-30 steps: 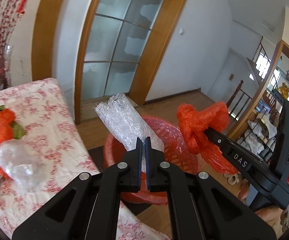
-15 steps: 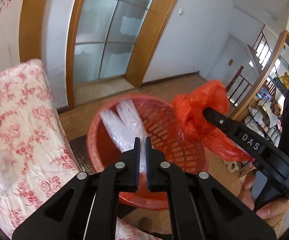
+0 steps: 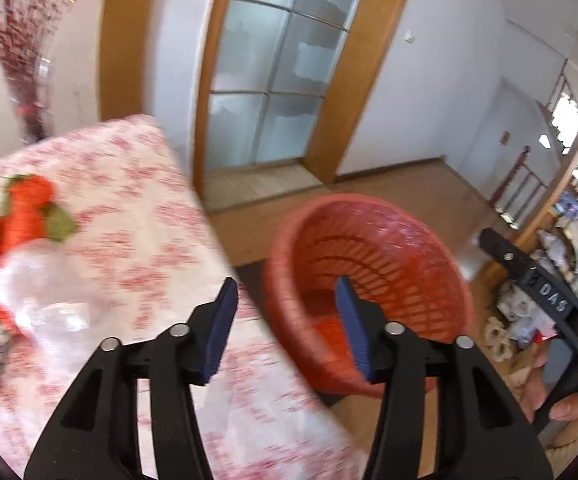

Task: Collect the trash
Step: 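Grasp the small red bag with the left tool while the right tool grasps clear plastic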

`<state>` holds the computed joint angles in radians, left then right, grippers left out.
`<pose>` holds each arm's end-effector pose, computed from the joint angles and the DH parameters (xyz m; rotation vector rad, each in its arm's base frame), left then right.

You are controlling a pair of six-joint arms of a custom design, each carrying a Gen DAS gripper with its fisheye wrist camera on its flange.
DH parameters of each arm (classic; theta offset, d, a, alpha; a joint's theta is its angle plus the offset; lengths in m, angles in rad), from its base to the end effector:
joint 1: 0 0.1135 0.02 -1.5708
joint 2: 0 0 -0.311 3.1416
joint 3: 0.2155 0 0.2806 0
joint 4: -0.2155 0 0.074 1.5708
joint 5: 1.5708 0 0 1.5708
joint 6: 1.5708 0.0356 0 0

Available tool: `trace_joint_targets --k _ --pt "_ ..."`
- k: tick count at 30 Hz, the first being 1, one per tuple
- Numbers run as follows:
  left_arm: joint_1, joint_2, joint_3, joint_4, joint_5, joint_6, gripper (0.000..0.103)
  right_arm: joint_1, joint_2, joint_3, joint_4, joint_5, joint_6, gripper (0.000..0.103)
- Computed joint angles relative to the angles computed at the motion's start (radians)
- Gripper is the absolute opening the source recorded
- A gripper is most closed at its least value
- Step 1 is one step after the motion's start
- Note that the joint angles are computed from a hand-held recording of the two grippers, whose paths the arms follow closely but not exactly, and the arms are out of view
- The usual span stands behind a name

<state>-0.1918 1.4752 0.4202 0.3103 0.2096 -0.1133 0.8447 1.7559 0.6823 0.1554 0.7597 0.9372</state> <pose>0.2516 -0.0564 0.1405 0.1984 2.3200 -0.3967 0.2317 0.2240 0.1276 0.3923 2.1493 0.0263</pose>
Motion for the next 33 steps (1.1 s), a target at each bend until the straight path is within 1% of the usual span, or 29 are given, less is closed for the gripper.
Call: trace_joint_targets --k 3,5,8,11,13,14,16,18,22,25,28,29,33 --pt "0.092 -0.064 -0.046 -0.015 0.011 0.051 0.059 0.038 0.013 0.042 -0.032 0.010 0.000 0.059" --pt "0.155 -0.120 -0.072 -0.047 0.019 0.081 0.060 0.063 0.027 0.075 -0.055 0.012 0.004 0.060" --pt "0.264 -0.169 -0.098 -0.065 0.038 0.133 0.064 0.103 0.065 0.142 -0.093 0.006 -0.008 0.060" --pt "0.404 -0.200 -0.116 -0.080 0.075 0.192 0.067 0.137 0.111 0.216 -0.126 -0.004 -0.029 0.060" --pt "0.520 -0.212 -0.118 -0.097 0.109 0.246 0.072 0.157 0.145 0.269 -0.138 -0.021 -0.044 0.063" --pt "0.566 -0.214 -0.120 -0.095 0.117 0.267 0.073 0.169 0.169 0.302 -0.141 -0.033 -0.053 0.064" --pt "0.672 -0.230 -0.141 -0.071 0.134 0.322 0.079 0.190 0.217 0.372 -0.154 -0.053 -0.072 0.066" --pt "0.752 -0.224 -0.142 -0.052 0.149 0.368 0.081 0.207 0.265 0.440 -0.167 -0.070 -0.083 0.068" --pt "0.943 -0.144 -0.090 -0.057 0.236 0.451 0.082 0.229 0.375 0.599 -0.191 -0.148 -0.117 0.068" --pt "1.046 -0.051 -0.033 -0.062 0.284 0.481 0.082 0.239 0.448 0.711 -0.214 -0.193 -0.144 0.068" --pt "1.130 0.036 0.026 -0.089 0.325 0.502 0.082 0.244 0.543 0.861 -0.278 -0.232 -0.171 0.068" --pt "1.153 0.057 0.039 -0.096 0.337 0.508 0.082 0.247 0.587 0.932 -0.311 -0.236 -0.186 0.068" --pt "1.224 0.137 0.108 -0.145 0.386 0.512 0.082 0.241 0.686 1.084 -0.379 -0.268 -0.205 0.068"
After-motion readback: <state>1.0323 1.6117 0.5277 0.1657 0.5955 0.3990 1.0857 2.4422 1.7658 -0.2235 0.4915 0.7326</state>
